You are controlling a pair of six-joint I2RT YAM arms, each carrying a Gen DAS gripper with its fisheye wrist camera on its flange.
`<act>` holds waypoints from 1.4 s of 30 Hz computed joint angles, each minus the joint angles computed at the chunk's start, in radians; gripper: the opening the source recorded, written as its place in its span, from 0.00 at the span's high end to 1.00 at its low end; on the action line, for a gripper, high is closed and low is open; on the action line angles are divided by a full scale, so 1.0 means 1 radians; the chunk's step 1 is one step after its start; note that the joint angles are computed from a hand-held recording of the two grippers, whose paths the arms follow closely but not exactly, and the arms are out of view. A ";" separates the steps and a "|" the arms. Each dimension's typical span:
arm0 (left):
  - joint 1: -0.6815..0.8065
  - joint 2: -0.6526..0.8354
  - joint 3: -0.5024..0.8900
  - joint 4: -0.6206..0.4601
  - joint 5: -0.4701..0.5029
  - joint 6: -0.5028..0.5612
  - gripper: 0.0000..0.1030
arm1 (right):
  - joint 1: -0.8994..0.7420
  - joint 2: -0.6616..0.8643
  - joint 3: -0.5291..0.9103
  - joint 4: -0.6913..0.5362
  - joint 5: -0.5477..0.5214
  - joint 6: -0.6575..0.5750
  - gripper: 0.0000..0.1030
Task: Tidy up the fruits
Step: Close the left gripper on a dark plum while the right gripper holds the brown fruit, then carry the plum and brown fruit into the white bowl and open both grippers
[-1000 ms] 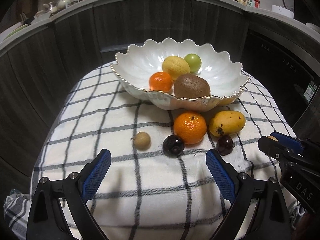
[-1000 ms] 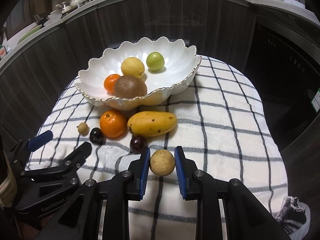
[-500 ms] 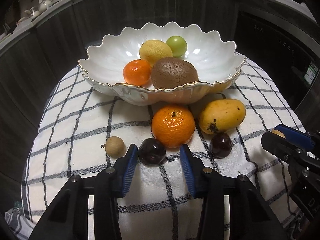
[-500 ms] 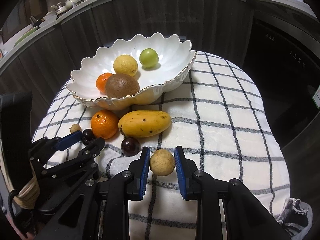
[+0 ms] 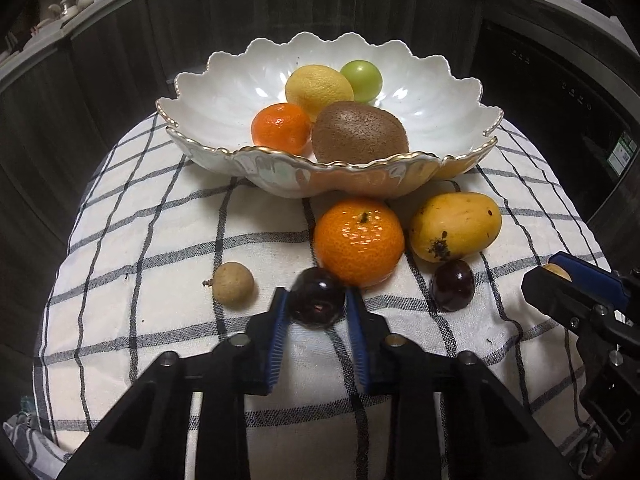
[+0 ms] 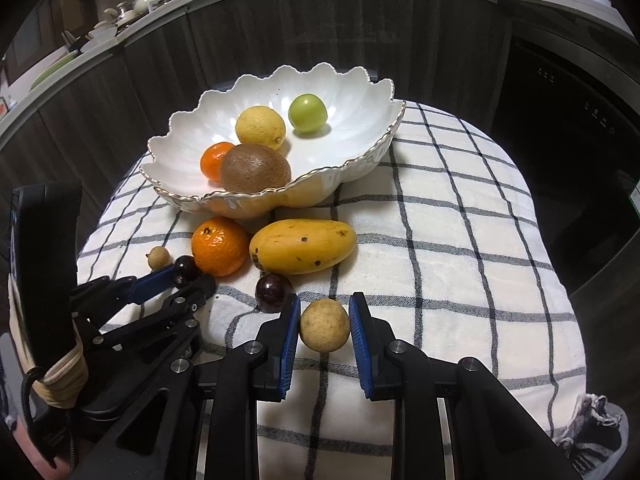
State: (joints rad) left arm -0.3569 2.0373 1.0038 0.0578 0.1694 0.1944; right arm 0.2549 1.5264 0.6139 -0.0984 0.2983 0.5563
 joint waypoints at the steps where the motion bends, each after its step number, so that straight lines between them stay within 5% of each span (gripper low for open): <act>1: 0.001 -0.001 0.001 -0.005 0.005 0.001 0.73 | 0.000 -0.001 0.000 0.001 -0.001 0.000 0.74; 20: 0.042 -0.151 -0.062 -0.012 0.040 -0.008 0.73 | -0.001 -0.059 0.019 -0.029 -0.002 -0.012 0.74; 42: 0.069 -0.027 0.311 -0.168 0.087 0.001 0.73 | -0.130 0.120 0.311 -0.008 -0.058 -0.173 0.74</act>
